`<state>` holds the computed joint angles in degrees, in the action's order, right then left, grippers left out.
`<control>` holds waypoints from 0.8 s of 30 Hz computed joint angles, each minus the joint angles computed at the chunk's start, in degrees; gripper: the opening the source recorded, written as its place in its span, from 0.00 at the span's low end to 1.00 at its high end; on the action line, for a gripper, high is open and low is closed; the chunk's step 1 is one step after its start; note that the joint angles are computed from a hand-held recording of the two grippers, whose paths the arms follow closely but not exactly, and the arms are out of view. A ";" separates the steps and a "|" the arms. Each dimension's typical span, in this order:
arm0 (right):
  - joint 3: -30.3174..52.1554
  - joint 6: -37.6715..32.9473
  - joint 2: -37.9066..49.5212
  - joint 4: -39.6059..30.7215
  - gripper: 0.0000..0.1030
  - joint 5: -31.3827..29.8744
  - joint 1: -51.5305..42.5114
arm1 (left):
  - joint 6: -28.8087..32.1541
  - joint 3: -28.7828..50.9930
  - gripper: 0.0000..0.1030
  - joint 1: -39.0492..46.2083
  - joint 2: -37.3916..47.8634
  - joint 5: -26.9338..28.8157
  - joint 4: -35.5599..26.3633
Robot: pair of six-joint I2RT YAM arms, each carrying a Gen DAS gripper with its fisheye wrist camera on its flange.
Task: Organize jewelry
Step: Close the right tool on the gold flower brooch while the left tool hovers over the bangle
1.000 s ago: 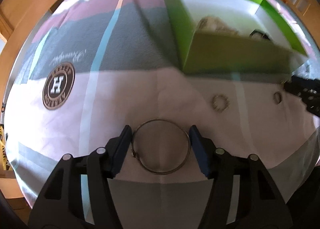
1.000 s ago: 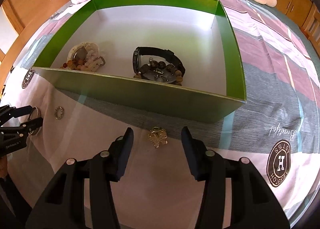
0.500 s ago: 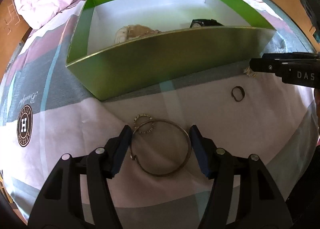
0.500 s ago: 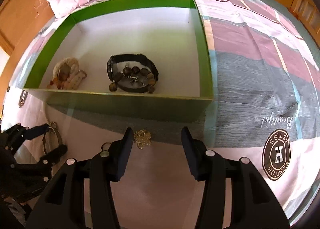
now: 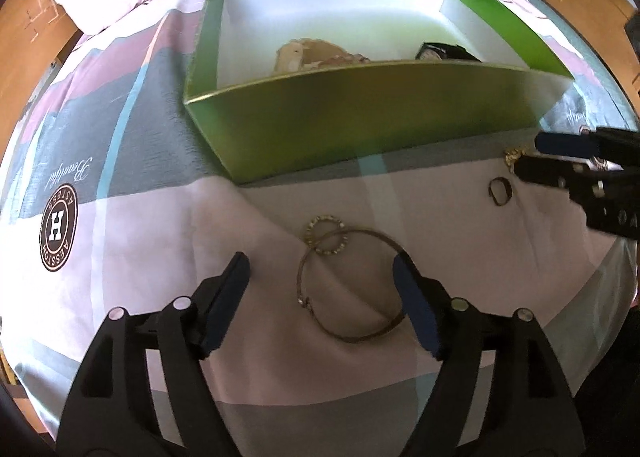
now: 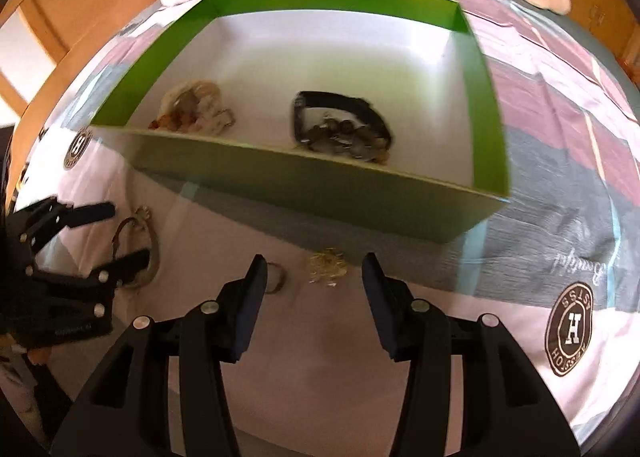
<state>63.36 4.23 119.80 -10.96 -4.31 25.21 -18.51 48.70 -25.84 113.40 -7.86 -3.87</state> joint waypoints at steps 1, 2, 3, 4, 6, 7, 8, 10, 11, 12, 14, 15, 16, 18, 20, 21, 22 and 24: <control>0.31 0.24 0.39 -0.28 0.48 0.35 -0.16 | -0.19 1.12 0.74 -0.62 0.95 -0.46 -0.49; 0.11 0.54 0.41 -0.13 0.48 0.80 -0.06 | -0.33 1.30 0.75 -1.01 1.28 -0.81 -0.55; 0.09 0.69 0.56 0.01 0.48 1.46 0.07 | -0.42 1.51 0.75 -1.36 1.53 -1.22 -0.68; 0.06 0.51 0.66 0.29 0.48 2.18 0.26 | -0.34 1.59 0.75 -1.45 1.63 -1.47 -0.71; 0.04 0.38 0.76 1.50 0.48 3.97 0.91 | -0.67 2.02 0.75 -1.73 1.99 -1.64 -0.85; 0.03 0.30 0.75 1.91 0.44 4.74 1.17 | -0.68 2.08 0.76 -1.72 2.18 -1.72 -0.72; -0.73 0.06 0.36 2.46 0.42 5.50 1.50 | -0.80 1.96 0.76 -1.91 2.21 -1.93 -0.57; -1.48 0.21 0.50 2.67 0.41 5.26 2.16 | -1.16 2.39 0.77 -2.45 2.64 -2.66 -0.66; -1.10 0.38 1.18 2.54 0.41 5.13 2.54 | -1.29 2.41 0.77 -2.59 2.69 -2.83 -0.67; -0.67 0.39 1.82 2.33 0.41 5.31 2.86 | -1.39 2.35 0.77 -2.71 2.65 -3.00 -0.68; -0.31 0.13 2.64 2.91 0.37 6.23 3.56 | -1.40 2.33 0.78 -2.80 2.65 -3.19 -0.68; -0.44 -0.34 2.57 3.48 0.33 6.73 3.89 | -1.43 2.25 0.78 -2.83 2.58 -3.25 -0.62; -0.50 -0.70 2.46 3.61 0.23 6.78 4.11 | -1.59 2.23 0.78 -2.93 2.58 -3.36 -0.56; -1.01 -1.17 2.14 4.16 0.22 6.78 4.16 | -1.73 2.13 0.78 -3.15 2.66 -3.70 -0.26; -0.96 -0.99 2.36 4.40 0.22 6.66 4.09 | -2.01 2.00 0.77 -4.03 2.55 -4.52 -0.17; -0.83 -0.95 2.48 4.46 0.22 6.37 3.88 | -2.12 1.86 0.75 -4.35 2.37 -4.63 -0.03; -0.62 -1.11 2.60 4.38 0.22 5.97 3.49 | -2.25 1.56 0.73 -4.53 2.12 -4.47 0.21; 1.33 0.18 3.94 3.61 0.22 6.20 4.48 | -2.43 0.87 0.62 -5.20 1.53 -4.35 0.96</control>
<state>64.69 4.41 123.74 -7.35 1.89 29.69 -20.94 49.58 -31.04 114.93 -12.22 -2.91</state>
